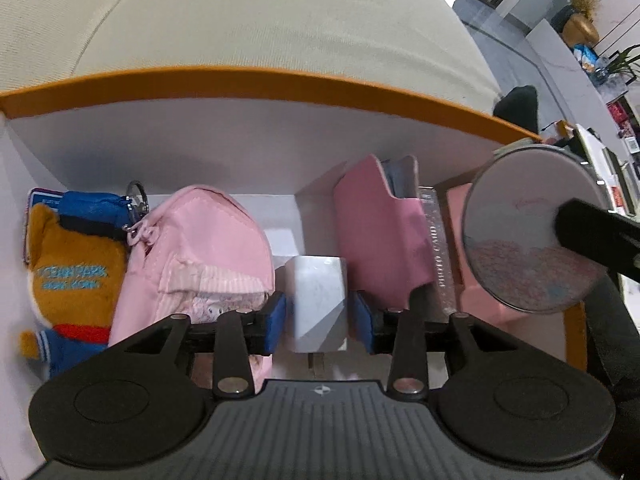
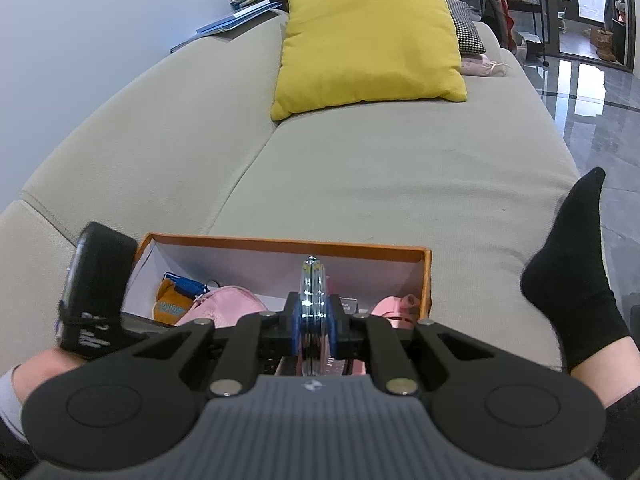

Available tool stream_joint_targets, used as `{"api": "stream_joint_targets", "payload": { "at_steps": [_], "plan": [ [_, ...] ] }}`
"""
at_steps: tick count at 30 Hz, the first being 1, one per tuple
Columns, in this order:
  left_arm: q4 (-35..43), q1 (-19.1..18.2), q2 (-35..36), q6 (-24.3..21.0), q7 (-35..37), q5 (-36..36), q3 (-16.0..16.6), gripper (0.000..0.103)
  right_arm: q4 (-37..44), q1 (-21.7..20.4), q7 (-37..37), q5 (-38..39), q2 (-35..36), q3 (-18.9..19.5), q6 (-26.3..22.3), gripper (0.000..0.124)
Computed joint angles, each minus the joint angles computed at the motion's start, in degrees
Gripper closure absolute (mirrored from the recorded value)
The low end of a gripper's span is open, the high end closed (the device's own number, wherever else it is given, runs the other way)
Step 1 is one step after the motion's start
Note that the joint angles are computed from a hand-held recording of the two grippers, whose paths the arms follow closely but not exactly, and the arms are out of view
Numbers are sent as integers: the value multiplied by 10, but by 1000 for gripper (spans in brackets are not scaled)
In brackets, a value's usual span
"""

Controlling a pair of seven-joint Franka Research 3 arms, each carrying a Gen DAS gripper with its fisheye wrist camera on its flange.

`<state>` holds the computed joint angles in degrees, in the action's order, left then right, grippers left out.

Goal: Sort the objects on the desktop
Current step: 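Open the left gripper to release the white charger, then lower the round mirror into the box and open the right gripper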

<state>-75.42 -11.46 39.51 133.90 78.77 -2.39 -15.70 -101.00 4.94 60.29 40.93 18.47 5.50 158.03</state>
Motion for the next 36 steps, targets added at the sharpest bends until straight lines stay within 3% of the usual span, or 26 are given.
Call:
{"api": "stream_joint_targets", "payload": {
  "at_steps": [4, 14, 18, 25, 27, 29, 36],
  "plan": [
    [-11, -3, -9, 0, 8, 8, 1, 69, 1, 0, -2, 3, 0, 2, -3, 110],
    [-47, -1, -24, 55, 9, 12, -3, 72, 19, 10, -17, 11, 4, 9, -8, 110],
    [-56, 8, -29, 63, 17, 5, -6, 72, 66, 18, 17, -4, 40, 8, -41, 110],
    [-82, 16, -39, 91, 26, -5, -11, 72, 100, 74, 146, -152, 81, -41, -44, 110],
    [-90, -2, -47, 102, -3, 22, 11, 74, 92, 80, 170, -187, 77, -48, -41, 111],
    [-95, -17, -54, 107, -31, 52, 29, 84, 87, 81, 189, -211, 73, -51, -45, 111],
    [-113, -2, -62, 122, -30, 60, 13, 84, 97, 92, 242, -281, 75, -60, -75, 111]
  ]
}}
